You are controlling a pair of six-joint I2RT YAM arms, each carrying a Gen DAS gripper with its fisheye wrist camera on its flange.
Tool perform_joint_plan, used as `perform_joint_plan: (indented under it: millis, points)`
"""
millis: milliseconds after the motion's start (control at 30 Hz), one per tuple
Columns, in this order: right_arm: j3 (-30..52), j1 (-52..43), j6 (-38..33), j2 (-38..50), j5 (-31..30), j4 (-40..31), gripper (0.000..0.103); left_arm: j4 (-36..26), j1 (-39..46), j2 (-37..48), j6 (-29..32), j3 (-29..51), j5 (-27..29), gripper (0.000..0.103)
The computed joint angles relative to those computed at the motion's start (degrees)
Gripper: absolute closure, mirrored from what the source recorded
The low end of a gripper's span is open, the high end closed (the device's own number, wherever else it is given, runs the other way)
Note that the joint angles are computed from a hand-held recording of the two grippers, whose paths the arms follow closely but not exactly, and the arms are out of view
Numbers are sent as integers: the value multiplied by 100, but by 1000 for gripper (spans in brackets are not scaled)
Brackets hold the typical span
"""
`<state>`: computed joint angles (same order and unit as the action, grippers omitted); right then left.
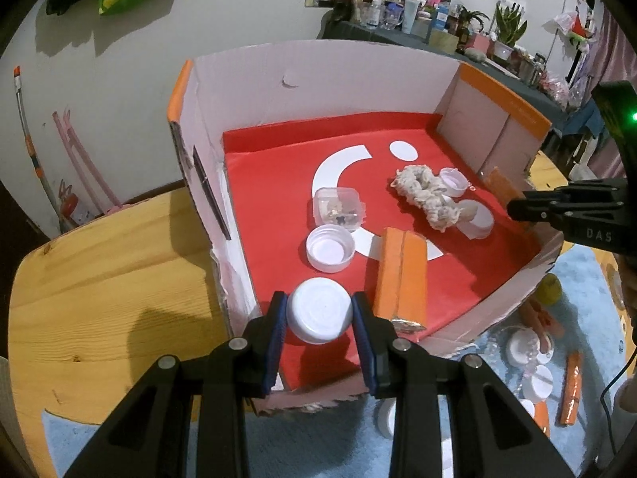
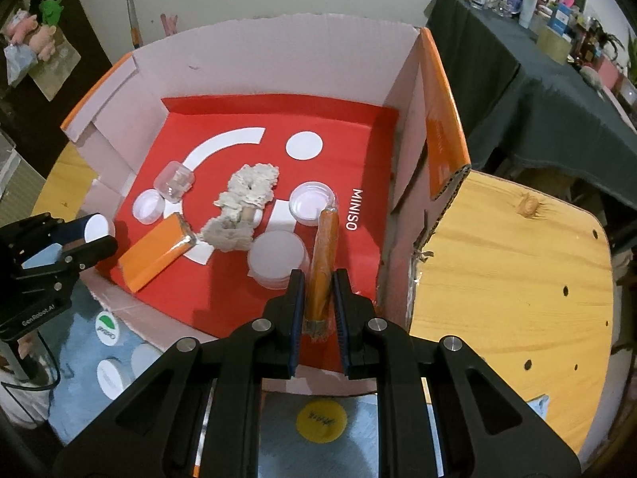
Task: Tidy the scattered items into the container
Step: 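Lift the white cap and orange stick and carry both into the box, then lower the orange stick into the box with the right tool while the left lowers the cap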
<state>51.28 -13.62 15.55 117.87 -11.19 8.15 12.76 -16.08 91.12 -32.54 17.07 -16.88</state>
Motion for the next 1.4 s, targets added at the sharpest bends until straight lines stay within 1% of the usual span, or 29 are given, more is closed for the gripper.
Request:
perform_joint_plan:
  millis: [167,367,500,933,1033,1400]
  points:
    - [228,85,-23,169,223,-225,89,-19,10,104,34,94,-32,68]
    - [383,151,-57,270,342,-381,89,26,7,250,61,177,-72,68]
    - [454,200,-77,322,476,-478,89,136,20,387,97,215,-69,68]
    - [560,349,-114,350,753,-639,89,218,-51,590,69,299,-108,68]
    - [549,478,20,305,891,-726,89,225,-45,612,73,315,-105,68]
    - [541,584,85,260,1007,-791,89,252,-48,626,84,311,-125,68]
